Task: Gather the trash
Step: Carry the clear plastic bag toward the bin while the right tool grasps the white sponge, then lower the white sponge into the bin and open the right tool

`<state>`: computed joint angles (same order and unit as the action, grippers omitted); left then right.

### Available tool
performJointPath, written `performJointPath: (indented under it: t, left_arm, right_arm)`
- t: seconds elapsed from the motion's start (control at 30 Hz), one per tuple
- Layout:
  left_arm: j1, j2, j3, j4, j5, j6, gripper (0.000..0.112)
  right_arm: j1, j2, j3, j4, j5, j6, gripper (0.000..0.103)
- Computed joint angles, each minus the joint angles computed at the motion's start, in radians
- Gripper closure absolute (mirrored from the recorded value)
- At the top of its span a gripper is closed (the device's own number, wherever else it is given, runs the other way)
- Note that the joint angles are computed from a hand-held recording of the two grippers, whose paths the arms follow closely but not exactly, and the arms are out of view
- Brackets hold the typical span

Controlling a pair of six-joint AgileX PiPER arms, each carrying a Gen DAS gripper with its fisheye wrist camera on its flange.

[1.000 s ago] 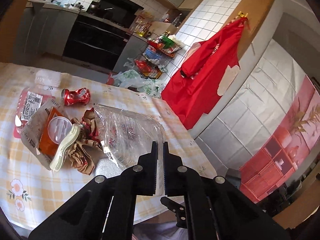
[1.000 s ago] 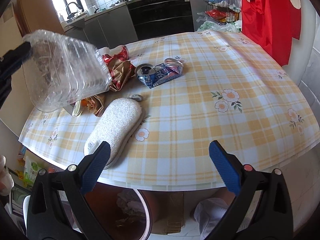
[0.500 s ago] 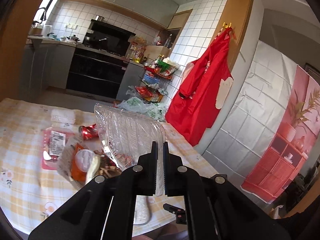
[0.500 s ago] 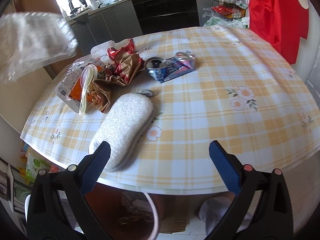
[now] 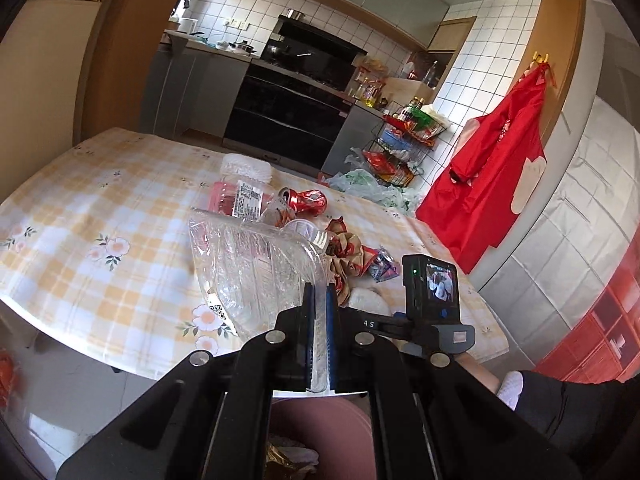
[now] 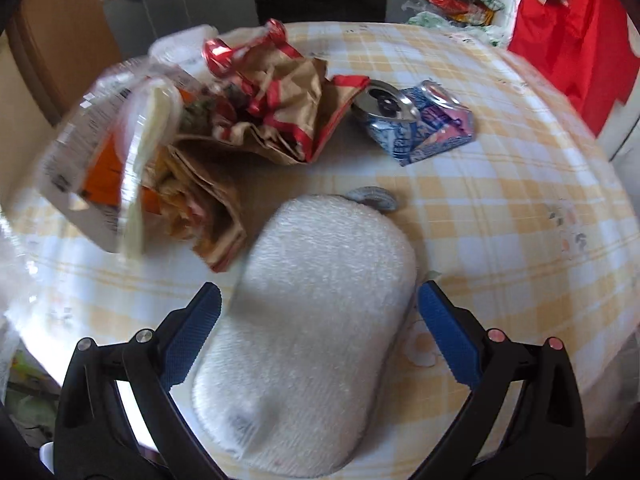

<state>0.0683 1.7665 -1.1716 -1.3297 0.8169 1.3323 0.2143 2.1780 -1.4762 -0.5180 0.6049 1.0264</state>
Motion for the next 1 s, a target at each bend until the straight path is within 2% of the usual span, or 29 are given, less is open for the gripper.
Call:
performJointPath:
  t: [0.03, 0.1, 0.2, 0.4, 0.63, 0.77, 0.87, 1.0]
  left_arm:
    - [0.007, 0.003, 0.005, 0.002, 0.007, 0.004, 0.107]
    - [0.017, 0.012, 0.015, 0.004, 0.025, 0.008, 0.107]
    - [0.011, 0.015, 0.032, 0.003, 0.044, 0.006, 0.107]
    - [-0.038, -0.005, 0.075, -0.002, 0.024, 0.008, 0.107]
    - [-0.068, -0.051, 0.113, -0.003, 0.009, 0.021, 0.107]
    - [-0.071, -0.076, 0.126, 0.000, 0.012, 0.018, 0.107]
    - [-0.069, -0.095, 0.127, 0.016, 0.035, -0.010, 0.107]
    - [-0.059, -0.110, 0.112, 0.076, 0.101, -0.103, 0.107]
  right_arm:
    - [0.003, 0.007, -0.003, -0.010, 0.010, 0.005, 0.006]
    - [-0.002, -0.009, 0.039, -0.022, -0.030, 0.020, 0.006]
    - [-0.025, -0.048, 0.113, 0.040, -0.110, -0.054, 0.009]
    - [-0.046, -0.149, 0.279, 0.075, -0.235, -0.069, 0.011]
    - [-0.068, -0.286, 0.454, -0.050, -0.370, 0.075, 0.011]
    - [-0.081, -0.371, 0.520, -0.134, -0.406, 0.158, 0.011]
    - [-0.088, -0.438, 0.567, -0.179, -0.427, 0.202, 0.011]
    - [-0.091, -0.525, 0.617, -0.247, -0.436, 0.266, 0.011]
